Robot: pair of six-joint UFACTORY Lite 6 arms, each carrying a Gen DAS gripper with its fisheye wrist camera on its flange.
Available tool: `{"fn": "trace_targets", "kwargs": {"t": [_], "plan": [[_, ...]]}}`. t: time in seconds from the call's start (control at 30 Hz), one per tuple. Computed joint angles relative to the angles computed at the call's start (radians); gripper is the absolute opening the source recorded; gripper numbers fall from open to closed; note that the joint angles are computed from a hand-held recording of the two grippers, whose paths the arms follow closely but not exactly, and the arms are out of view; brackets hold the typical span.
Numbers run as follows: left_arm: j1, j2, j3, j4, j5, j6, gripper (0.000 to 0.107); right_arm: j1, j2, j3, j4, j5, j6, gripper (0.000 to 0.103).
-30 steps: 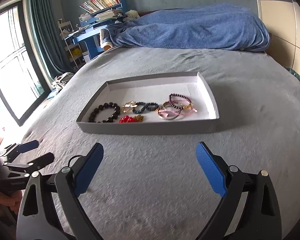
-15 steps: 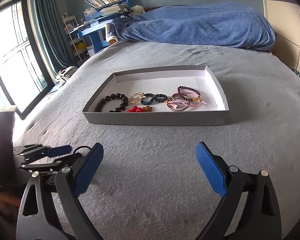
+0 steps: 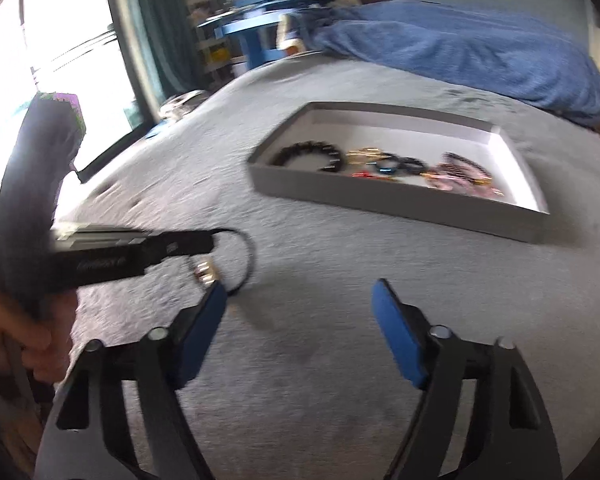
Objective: Organize jewelry
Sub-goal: 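Grasp the black hair tie with the left tool while the right tool approaches the pearl hair pin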
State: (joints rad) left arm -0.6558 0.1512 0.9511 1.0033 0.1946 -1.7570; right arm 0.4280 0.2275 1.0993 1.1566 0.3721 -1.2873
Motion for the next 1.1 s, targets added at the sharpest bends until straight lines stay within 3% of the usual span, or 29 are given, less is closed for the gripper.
{"fn": "trace_targets", "kwargs": {"t": [0.1, 0.27, 0.33, 0.4, 0.73, 1.1], "plan": [[0.001, 0.005, 0.003, -0.023, 0.002, 0.024, 0.004, 0.042, 0.031, 0.011, -0.033, 0.009, -0.009, 0.044], [0.007, 0.023, 0.018, -0.052, 0.013, 0.064, 0.004, 0.088, 0.068, 0.029, -0.045, 0.025, -0.029, 0.04], [0.009, 0.027, 0.021, -0.052, 0.018, 0.068, 0.004, 0.1, 0.081, 0.04, -0.058, 0.029, -0.024, 0.032], [0.01, 0.032, 0.024, -0.061, 0.025, 0.079, 0.004, 0.116, 0.105, 0.06, -0.099, 0.027, 0.009, 0.011], [-0.001, 0.092, 0.084, -0.083, 0.116, 0.121, 0.004, 0.079, 0.022, 0.004, -0.045, 0.048, -0.051, 0.009], [-0.008, 0.125, 0.103, -0.18, 0.133, 0.228, 0.004, -0.059, -0.04, 0.017, 0.001, 0.078, -0.025, 0.009]]}}
